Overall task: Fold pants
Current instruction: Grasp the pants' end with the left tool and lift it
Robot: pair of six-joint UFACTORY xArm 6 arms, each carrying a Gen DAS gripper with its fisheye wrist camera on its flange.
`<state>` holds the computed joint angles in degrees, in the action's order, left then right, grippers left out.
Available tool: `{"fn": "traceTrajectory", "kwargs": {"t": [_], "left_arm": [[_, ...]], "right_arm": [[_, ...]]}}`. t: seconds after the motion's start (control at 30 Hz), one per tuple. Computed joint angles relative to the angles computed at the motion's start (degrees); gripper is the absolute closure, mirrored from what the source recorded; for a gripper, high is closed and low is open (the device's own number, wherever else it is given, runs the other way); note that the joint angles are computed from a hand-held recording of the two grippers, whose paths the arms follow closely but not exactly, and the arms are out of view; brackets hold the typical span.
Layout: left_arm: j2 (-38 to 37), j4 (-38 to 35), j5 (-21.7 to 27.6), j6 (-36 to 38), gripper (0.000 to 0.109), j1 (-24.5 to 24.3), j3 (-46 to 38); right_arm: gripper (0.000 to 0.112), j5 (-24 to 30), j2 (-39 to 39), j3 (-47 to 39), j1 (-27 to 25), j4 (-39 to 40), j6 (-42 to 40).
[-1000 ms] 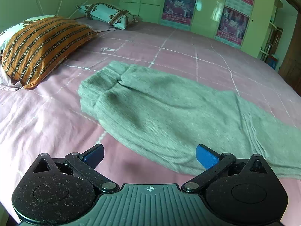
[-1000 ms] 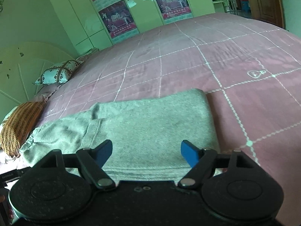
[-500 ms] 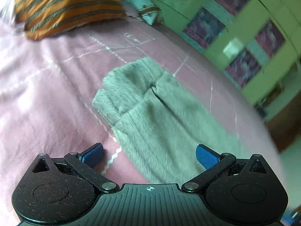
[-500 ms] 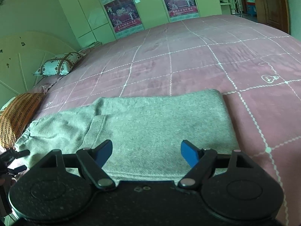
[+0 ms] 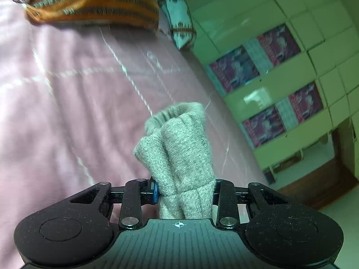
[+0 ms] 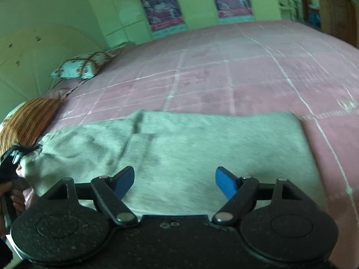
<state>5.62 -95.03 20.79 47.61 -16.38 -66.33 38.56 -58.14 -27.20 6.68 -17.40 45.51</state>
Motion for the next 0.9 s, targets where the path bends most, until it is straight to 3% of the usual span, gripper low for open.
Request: {"fn": "traceTrajectory", "kwargs": {"t": [0.13,0.17,0.23,0.3,0.37,0.43,0.5,0.6,0.73,0.9], "left_arm": [[-1.67,7.52,-0.60,-1.84,0.074,0.42,1.72],[-1.51,8.73,-0.23,-2.96,0.074,0.73,1.81],[-1.40,10.57,0.01,-5.38,0.073,1.15,2.36],[-1.41,11.56,0.38,-6.99,0.073,1.46,2.61],[-2.28,10.80,0.50,-6.08,0.073,1.34,2.77],[-3.77,10.62,-0.38,-3.92,0.073,0.51,3.10],[-5.23,10.78,-0.71,-2.96,0.073,-0.32,3.05],[-7.48,10.89,-1.72,-0.24,0.073,-2.57,2.91],[-8.78,19.20,-5.34,-3.31,0.073,-7.69,1.75],[-9.41,36.75,-9.35,-15.53,0.073,-16.13,0.87]], "right_arm": [[0.034,-1.95,5.79,-2.69,3.32,-5.01,-0.38],[0.028,-0.68,8.33,-3.81,4.58,-7.77,-0.20],[0.028,5.80,15.60,-6.64,7.05,-10.10,-2.38],[0.025,4.41,15.52,-5.26,7.07,-12.90,-0.77],[0.028,5.74,14.54,-6.34,6.09,-9.03,-2.85],[0.033,5.33,10.64,-5.20,5.39,-9.01,-1.77],[0.020,4.18,4.85,-2.08,3.91,-8.70,-0.01],[0.018,5.99,-3.66,1.27,0.71,-3.74,0.76],[0.017,10.68,-16.14,4.92,-4.80,-1.81,3.19],[0.016,13.27,-26.18,7.22,-21.73,14.65,-8.09]]}}
